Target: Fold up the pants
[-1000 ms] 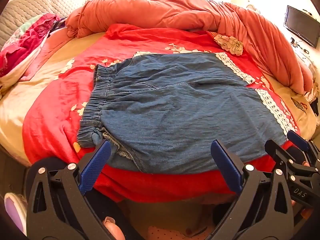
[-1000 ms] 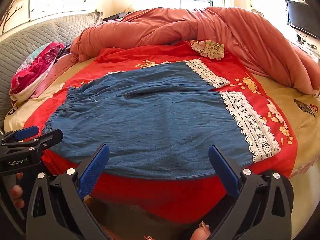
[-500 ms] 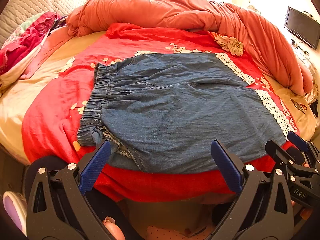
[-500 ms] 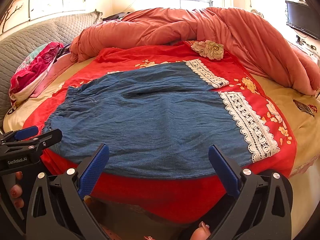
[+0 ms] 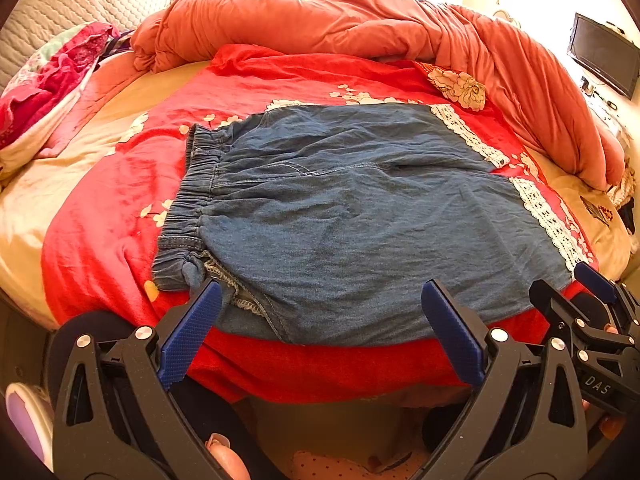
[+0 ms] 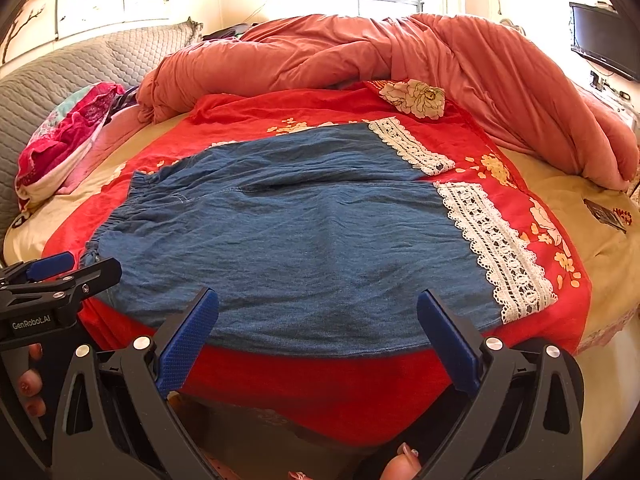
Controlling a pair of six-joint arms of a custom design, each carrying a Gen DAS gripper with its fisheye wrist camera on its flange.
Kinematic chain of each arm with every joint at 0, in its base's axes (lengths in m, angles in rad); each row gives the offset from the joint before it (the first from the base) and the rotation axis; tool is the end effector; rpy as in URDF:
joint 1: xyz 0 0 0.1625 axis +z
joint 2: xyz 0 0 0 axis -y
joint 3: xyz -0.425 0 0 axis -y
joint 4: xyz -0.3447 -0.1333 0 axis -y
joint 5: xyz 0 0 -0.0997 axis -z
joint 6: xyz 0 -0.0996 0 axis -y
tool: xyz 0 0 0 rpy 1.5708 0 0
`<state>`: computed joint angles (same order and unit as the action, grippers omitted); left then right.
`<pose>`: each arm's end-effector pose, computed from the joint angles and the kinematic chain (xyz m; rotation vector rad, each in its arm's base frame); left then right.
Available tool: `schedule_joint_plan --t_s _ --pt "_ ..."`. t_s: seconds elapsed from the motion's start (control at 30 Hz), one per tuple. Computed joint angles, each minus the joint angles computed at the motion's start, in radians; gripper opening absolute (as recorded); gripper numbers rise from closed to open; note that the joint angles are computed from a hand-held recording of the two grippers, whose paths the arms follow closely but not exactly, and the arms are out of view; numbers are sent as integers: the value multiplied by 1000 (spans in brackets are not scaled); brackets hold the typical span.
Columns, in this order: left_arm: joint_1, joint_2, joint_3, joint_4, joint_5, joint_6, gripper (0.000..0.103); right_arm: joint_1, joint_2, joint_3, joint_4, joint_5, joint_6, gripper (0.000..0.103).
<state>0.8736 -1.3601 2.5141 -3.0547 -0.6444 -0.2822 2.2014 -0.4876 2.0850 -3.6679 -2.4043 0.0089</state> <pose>-0.0564 -0.3990 0.2386 0.2892 2.3096 -0.8857 0.3346 -0.3573 0.0060 0.4661 -2.3190 0.8964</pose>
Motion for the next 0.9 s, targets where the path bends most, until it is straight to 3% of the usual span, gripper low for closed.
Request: schedule_joint_plan --t_s 0.9 --pt "14 3 -14 3 -10 6 94 3 9 -11 -3 -4 -6 99"
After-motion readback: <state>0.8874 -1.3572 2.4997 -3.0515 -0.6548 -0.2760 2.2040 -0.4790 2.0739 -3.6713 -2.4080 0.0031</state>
